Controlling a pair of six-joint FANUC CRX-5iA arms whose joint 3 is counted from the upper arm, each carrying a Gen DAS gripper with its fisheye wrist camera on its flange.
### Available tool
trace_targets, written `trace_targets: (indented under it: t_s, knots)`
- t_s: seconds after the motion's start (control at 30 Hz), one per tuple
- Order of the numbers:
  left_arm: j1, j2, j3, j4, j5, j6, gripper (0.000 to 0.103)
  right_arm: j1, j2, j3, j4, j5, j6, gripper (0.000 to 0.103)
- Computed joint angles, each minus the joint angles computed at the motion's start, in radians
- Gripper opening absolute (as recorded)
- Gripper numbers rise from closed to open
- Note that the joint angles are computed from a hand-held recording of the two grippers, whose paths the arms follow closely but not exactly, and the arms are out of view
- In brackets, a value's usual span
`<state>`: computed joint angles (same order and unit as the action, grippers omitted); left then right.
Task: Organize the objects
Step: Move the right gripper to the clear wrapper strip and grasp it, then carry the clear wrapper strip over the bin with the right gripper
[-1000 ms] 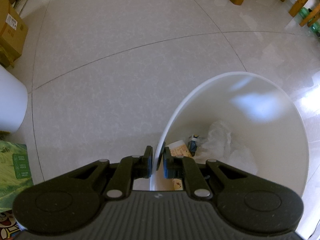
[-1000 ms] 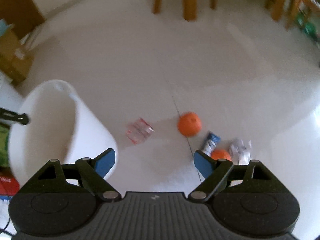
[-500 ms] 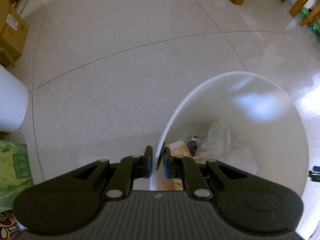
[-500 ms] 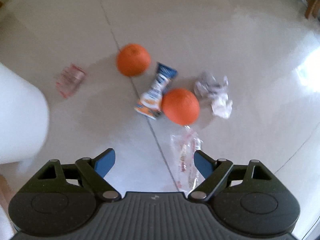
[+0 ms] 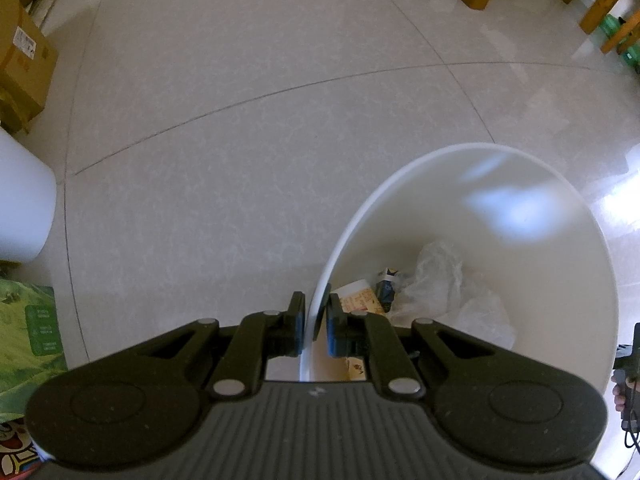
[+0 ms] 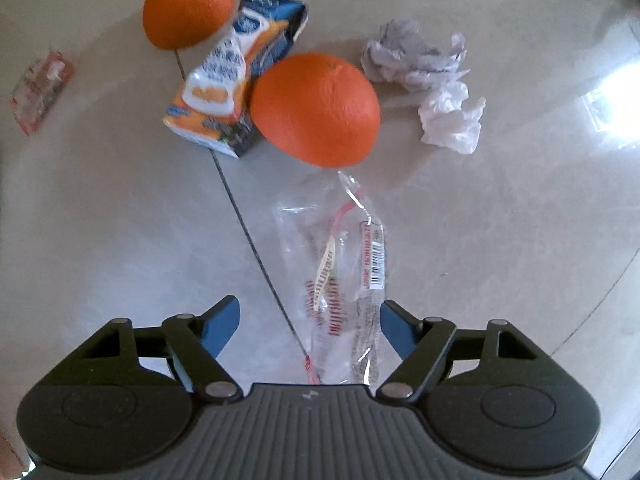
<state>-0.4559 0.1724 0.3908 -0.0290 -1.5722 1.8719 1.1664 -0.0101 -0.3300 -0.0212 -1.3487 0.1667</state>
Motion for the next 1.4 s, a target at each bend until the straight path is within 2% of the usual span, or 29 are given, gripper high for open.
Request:
trace_targets:
  t_s: [0.1, 0.27, 0.33, 0.43, 0.67, 0.83, 1.03, 1.23, 1.4]
  knots:
    - [-0.004, 0.001, 0.002, -0.003, 0.0, 0.001, 0.009, 0.001, 0.0, -0.015, -0.002, 0.012, -0.003, 0.072]
    - [-0.007, 0.003, 0.004, -0.005, -0.001, 0.008, 0.009, 0.006, -0.009, -0.016, -0.007, -0.001, -0.032, 0.049]
    - [-0.007, 0.002, 0.002, -0.005, 0.001, 0.008, 0.009, 0.005, -0.005, -0.012, -0.009, -0.017, -0.037, 0.036]
    - [-0.007, 0.0, -0.002, -0.005, 0.003, 0.009, 0.009, -0.001, -0.008, -0.011, -0.018, -0.023, -0.052, 0.03]
    - [-0.009, 0.001, 0.001, -0.009, 0.002, 0.009, 0.009, -0.02, 0.01, 0.054, -0.025, -0.098, 0.013, 0.028]
    - [-0.016, 0.001, 0.004, -0.019, 0.001, 0.009, 0.009, -0.015, 0.04, 0.184, -0.028, -0.188, 0.111, 0.028]
    - [-0.013, 0.0, 0.004, -0.014, 0.0, 0.017, 0.009, 0.016, 0.089, 0.418, 0.033, -0.272, 0.206, 0.028]
    - [-0.006, -0.005, -0.006, -0.004, 0.007, 0.019, 0.009, 0.061, 0.18, 0.689, 0.148, -0.273, 0.281, 0.029]
    - [-0.008, -0.006, -0.005, -0.009, 0.007, 0.011, 0.009, 0.09, 0.298, 0.935, 0.225, -0.266, 0.367, 0.029]
